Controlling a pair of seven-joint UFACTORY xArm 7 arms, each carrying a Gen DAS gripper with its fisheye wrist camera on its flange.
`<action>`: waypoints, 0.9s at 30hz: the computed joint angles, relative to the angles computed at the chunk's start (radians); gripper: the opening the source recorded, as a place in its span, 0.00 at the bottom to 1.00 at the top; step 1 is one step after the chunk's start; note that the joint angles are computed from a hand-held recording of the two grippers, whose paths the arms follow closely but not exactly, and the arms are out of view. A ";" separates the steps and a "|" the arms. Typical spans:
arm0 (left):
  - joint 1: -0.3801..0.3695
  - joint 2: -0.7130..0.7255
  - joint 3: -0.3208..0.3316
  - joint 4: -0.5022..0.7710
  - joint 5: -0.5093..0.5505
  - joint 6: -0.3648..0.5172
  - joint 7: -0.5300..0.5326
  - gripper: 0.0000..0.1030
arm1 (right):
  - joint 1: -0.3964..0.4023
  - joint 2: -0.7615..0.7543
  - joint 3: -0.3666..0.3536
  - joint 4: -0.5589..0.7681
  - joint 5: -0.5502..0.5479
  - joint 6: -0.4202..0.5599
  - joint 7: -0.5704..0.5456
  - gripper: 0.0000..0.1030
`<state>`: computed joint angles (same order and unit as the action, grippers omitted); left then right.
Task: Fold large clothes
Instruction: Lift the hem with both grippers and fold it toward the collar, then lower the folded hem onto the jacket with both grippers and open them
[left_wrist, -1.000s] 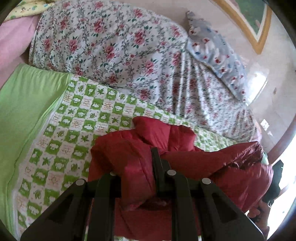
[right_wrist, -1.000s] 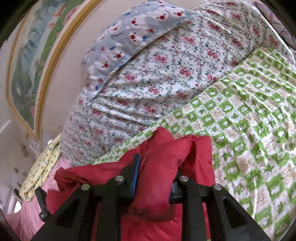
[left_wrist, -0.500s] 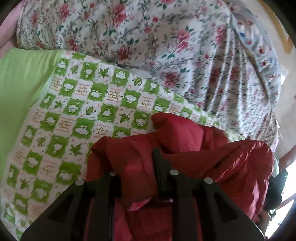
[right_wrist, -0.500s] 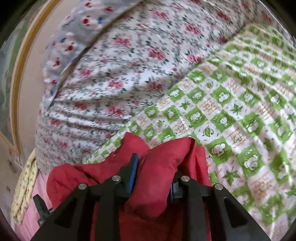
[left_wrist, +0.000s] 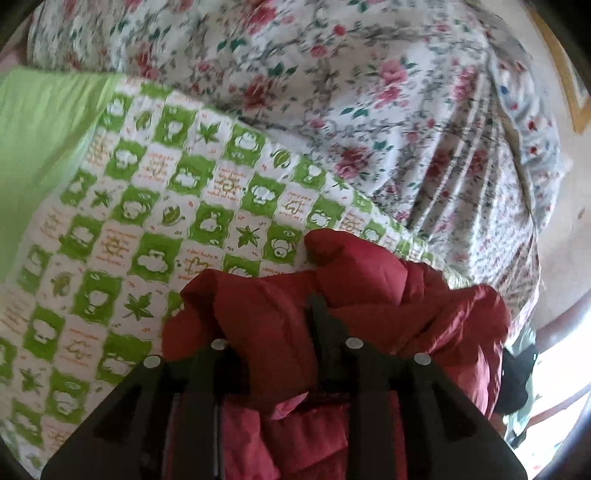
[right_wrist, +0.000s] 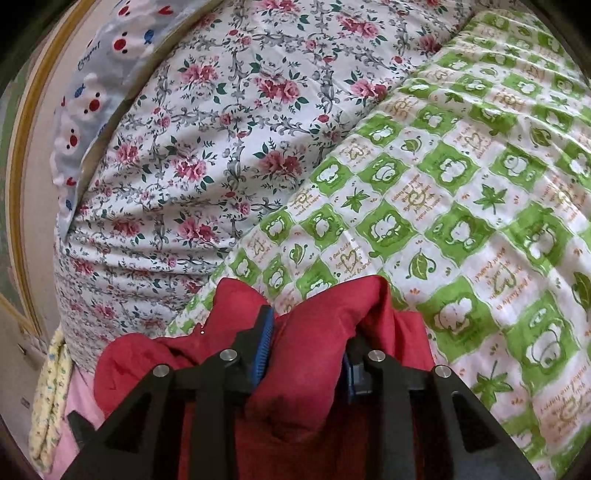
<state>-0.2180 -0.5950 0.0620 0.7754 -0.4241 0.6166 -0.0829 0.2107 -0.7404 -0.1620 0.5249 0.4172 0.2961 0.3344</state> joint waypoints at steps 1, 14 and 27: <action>0.013 -0.027 -0.011 -0.009 0.023 0.005 -0.001 0.30 | -0.006 0.009 0.008 0.003 -0.007 -0.002 0.003 0.30; -0.052 -0.323 -0.072 -0.118 0.114 0.052 -0.015 0.41 | -0.037 0.090 0.036 0.066 -0.038 0.038 0.027 0.38; -0.069 -0.225 -0.280 -0.171 0.292 -0.012 -0.136 0.41 | 0.003 0.023 -0.011 0.109 0.003 0.109 -0.085 0.61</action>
<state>-0.2869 -0.8205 -0.2175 0.6043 -0.1320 0.6048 -0.2186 0.2137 -0.7175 -0.1732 0.6335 0.4203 0.4051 0.2498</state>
